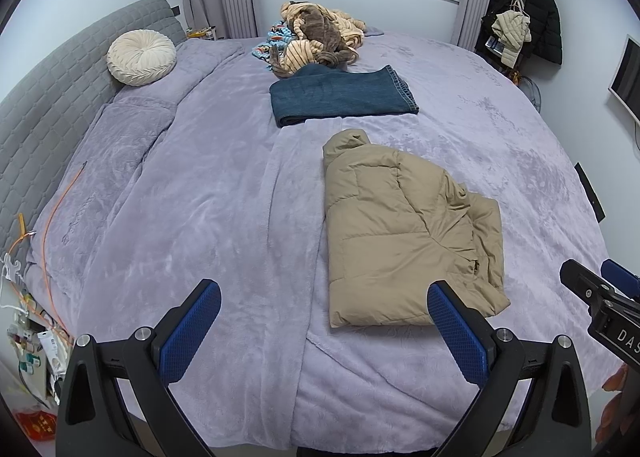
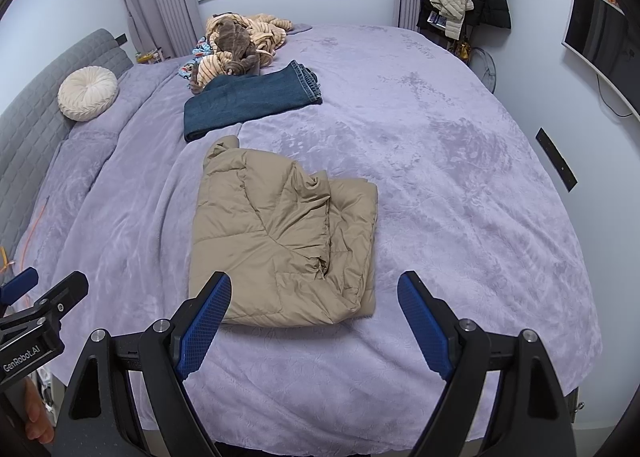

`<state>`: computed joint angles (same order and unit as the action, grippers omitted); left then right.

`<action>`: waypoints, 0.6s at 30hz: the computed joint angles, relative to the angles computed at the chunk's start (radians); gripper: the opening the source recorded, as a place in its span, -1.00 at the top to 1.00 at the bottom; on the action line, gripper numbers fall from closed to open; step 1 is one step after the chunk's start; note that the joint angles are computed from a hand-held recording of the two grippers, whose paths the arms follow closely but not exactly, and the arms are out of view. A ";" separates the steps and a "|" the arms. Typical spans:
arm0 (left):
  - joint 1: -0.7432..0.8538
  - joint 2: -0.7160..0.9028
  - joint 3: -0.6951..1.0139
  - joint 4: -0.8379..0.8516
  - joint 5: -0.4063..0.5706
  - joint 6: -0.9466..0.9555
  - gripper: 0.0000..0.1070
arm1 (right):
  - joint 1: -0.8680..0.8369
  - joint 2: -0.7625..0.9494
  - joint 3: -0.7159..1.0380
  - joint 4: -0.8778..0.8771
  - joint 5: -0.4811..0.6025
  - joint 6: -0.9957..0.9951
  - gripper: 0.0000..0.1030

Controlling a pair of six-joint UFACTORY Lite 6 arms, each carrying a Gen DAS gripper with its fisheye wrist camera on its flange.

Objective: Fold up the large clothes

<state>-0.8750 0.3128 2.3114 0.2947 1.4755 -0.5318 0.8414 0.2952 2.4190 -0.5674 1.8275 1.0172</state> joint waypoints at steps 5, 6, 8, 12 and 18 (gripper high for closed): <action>0.001 0.006 0.014 0.000 0.007 0.002 -0.93 | 0.001 -0.001 0.000 0.000 0.001 0.000 -0.69; 0.004 -0.008 -0.007 -0.001 0.001 0.002 -0.93 | 0.000 0.001 0.002 0.001 0.000 0.000 -0.69; 0.002 0.012 0.023 0.000 0.010 0.004 -0.93 | 0.002 0.005 0.008 0.000 0.003 -0.001 -0.69; 0.010 0.001 0.006 -0.006 0.004 0.007 -0.93 | 0.004 0.010 0.017 0.001 0.008 -0.006 -0.69; 0.012 -0.050 -0.051 -0.003 -0.007 -0.009 -0.93 | 0.007 0.021 0.031 0.001 0.013 -0.005 -0.69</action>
